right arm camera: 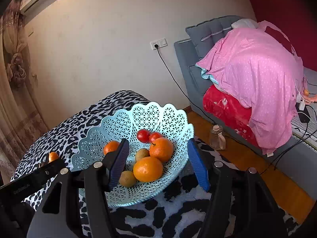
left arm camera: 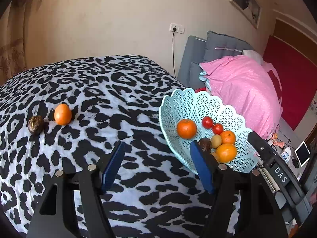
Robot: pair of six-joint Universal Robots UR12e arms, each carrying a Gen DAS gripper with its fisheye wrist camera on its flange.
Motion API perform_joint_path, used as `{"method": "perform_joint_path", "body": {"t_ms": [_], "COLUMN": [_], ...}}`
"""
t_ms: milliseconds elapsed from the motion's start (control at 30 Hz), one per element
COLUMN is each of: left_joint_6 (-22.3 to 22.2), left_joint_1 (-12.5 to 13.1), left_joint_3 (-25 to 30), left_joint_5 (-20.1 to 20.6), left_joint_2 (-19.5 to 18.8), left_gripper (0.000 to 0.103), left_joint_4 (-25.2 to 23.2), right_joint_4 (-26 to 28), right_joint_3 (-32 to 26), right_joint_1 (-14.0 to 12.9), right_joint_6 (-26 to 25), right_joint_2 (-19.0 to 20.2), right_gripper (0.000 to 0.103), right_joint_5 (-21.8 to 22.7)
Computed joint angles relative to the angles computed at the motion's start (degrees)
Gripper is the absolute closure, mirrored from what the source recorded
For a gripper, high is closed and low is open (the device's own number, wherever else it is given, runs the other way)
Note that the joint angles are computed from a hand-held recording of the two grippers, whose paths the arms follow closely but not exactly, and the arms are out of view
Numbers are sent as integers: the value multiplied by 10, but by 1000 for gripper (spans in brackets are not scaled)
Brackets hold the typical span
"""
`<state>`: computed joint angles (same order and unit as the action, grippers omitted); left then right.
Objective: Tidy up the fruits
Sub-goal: 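Move both tools back toward the remaining fruits on the cover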
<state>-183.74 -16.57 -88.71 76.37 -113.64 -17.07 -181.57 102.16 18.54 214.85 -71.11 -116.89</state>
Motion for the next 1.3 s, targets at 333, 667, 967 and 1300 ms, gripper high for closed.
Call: {"method": "perform_joint_path", "body": {"t_ms": [333, 667, 967, 1300], "left_joint_6": [-9, -28, -57, -52], "left_joint_1": [7, 19, 35, 43], "left_joint_3": [-10, -25, -35, -49], "left_joint_5": [0, 3, 19, 59], "left_joint_2": [5, 13, 21, 30], "left_gripper": [35, 30, 30, 29], "left_joint_4": [1, -3, 6, 30], "right_joint_4": [5, 14, 23, 38], "right_joint_3": [-4, -9, -13, -24], "right_joint_1": [3, 5, 6, 12], "right_joint_6": [-7, -18, -30, -57], "right_joint_2": [3, 5, 6, 8], "right_gripper": [40, 36, 34, 34], "right_joint_5": [-8, -6, -7, -19]}}
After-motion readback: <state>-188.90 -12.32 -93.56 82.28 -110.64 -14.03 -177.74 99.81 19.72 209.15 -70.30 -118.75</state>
